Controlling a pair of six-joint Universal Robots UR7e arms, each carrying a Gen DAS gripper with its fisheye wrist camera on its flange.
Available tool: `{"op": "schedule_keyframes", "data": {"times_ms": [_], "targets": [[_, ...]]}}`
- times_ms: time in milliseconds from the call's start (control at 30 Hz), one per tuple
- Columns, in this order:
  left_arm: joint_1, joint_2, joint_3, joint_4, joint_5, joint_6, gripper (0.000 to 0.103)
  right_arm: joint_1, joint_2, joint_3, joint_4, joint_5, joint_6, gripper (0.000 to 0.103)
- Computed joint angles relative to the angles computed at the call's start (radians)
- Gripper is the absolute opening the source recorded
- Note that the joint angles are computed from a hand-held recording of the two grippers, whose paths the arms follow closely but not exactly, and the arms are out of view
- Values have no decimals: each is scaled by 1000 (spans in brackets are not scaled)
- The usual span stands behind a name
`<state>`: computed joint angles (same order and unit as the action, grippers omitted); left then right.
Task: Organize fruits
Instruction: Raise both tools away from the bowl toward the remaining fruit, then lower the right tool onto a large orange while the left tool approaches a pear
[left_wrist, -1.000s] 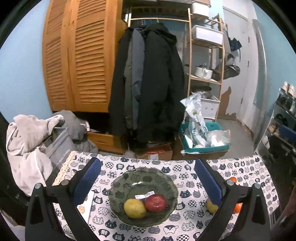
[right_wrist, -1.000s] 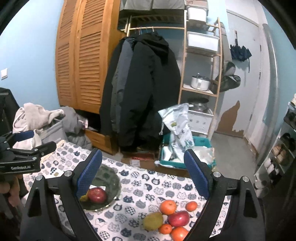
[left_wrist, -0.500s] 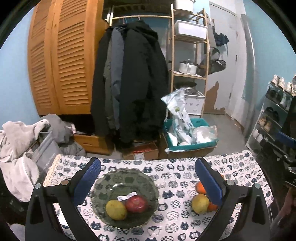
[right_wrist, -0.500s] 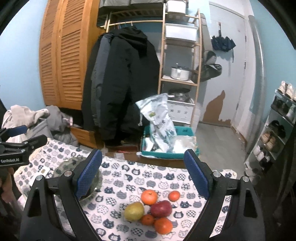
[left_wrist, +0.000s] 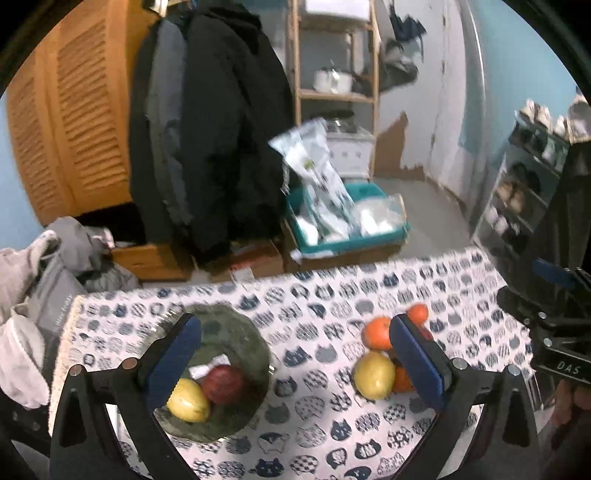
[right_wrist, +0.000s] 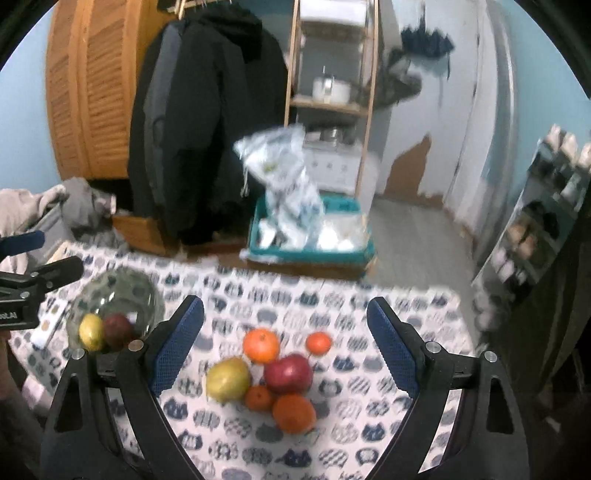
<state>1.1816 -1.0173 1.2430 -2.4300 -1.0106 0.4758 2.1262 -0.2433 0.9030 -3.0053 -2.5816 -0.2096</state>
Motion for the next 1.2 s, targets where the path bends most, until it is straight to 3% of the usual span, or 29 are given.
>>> {"op": "schedule_keyframes", "data": {"times_ms": [133, 367, 867, 1000, 1200], "targets": [[9, 26, 15, 34, 22, -2, 103, -45, -76, 113, 138, 73, 200, 89], [37, 80, -7, 155, 44, -73, 103, -92, -106, 172, 286, 74, 364, 89], [76, 157, -32, 273, 78, -152, 103, -169, -118, 213, 518, 155, 517, 89], [81, 172, -31, 288, 103, -155, 102, -189, -106, 200, 583, 167, 541, 89], [90, 185, -43, 324, 78, -175, 102, -209, -91, 191, 617, 188, 537, 89]]}}
